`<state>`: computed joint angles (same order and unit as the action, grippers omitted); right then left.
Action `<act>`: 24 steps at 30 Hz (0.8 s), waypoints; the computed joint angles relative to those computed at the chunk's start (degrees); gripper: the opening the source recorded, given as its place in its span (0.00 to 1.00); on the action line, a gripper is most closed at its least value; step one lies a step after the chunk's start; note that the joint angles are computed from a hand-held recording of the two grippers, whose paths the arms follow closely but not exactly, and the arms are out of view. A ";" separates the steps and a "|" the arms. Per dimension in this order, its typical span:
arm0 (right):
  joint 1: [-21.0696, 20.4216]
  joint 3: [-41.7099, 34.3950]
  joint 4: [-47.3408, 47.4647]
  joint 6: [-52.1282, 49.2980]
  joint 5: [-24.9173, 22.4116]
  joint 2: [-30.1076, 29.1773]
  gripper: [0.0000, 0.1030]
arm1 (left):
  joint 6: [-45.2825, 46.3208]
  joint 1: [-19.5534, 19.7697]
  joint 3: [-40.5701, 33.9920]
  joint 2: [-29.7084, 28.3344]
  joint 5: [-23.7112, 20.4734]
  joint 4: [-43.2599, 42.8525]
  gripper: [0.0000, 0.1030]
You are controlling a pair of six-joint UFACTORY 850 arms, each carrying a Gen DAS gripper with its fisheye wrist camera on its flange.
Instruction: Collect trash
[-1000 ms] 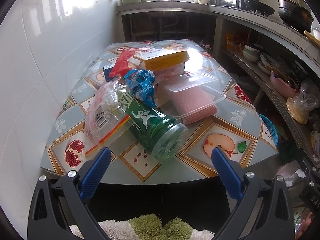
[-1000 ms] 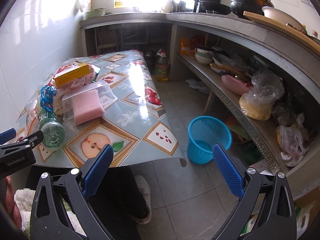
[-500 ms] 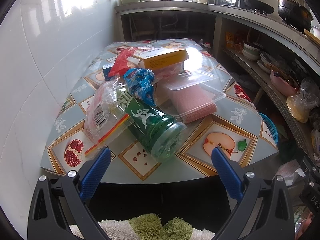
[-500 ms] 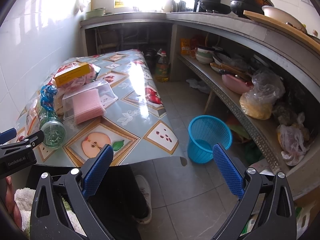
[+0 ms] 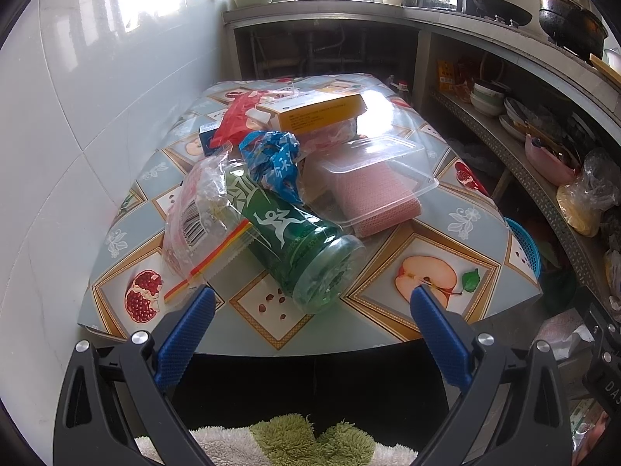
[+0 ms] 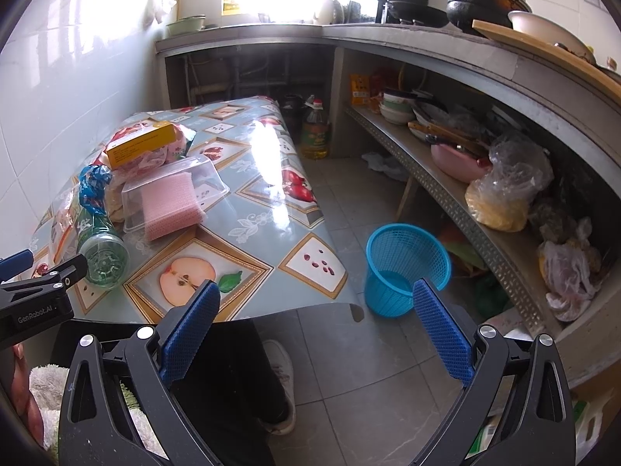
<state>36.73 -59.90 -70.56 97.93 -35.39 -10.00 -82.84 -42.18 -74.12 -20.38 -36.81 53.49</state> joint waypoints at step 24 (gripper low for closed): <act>-0.14 -0.45 0.64 -0.64 0.27 -0.31 0.93 | -0.61 0.19 0.16 -0.06 -0.06 0.67 0.95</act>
<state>36.59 -60.34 -69.92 97.29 -35.12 -10.31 -83.46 -42.00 -73.96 -20.44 -36.87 54.16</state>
